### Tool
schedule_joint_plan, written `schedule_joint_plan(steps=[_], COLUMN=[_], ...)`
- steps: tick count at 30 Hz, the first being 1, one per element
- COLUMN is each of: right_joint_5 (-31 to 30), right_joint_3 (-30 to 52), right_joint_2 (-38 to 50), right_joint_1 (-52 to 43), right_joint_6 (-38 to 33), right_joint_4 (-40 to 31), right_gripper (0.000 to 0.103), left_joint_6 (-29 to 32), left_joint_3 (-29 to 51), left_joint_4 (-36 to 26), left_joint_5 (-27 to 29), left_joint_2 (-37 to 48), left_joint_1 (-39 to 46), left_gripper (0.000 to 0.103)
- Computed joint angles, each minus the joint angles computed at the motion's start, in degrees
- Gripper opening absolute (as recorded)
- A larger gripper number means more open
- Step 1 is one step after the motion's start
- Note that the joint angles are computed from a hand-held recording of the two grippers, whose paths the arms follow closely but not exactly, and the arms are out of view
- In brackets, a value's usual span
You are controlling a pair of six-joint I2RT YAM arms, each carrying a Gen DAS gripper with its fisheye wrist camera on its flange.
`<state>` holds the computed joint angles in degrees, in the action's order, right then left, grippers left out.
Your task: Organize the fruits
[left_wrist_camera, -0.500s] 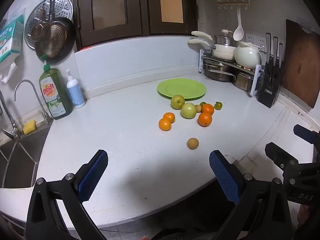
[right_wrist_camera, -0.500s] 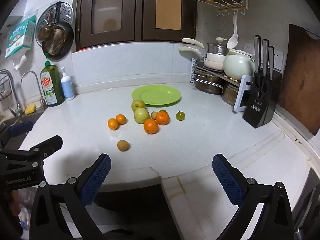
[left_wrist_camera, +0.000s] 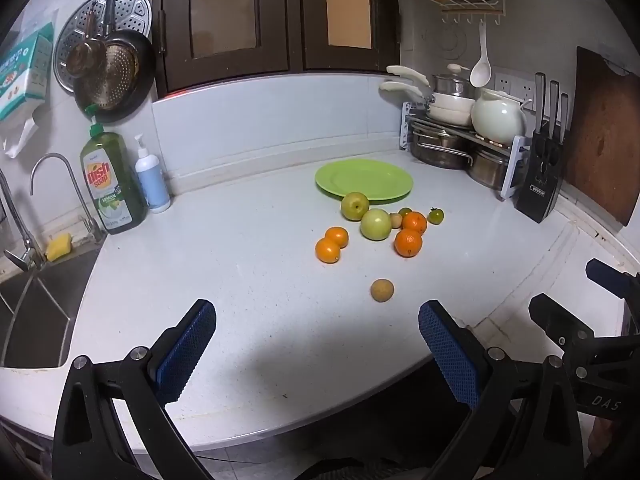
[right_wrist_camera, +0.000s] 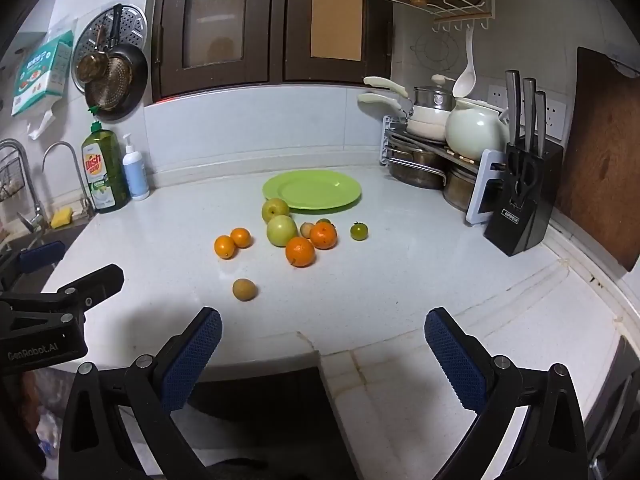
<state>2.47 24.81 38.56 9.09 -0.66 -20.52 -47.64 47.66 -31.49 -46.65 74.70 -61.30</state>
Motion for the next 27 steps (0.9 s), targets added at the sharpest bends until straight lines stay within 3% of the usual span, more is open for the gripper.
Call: schedule_joint_plan(steps=[27], right_joint_5=[-3.0], right_joint_3=[0.7], right_joint_2=[0.9], right_joint_1=[-3.3], right_joint_6=[-1.4], right_joint_4=[-0.1], right_gripper=[0.102], left_joint_6=[1.8], left_joint_3=[1.2], left_joint_4=[0.6], left_joint_5=[1.2], left_joint_2=[0.9], left_joint_1=[1.6], left_gripper=[0.103])
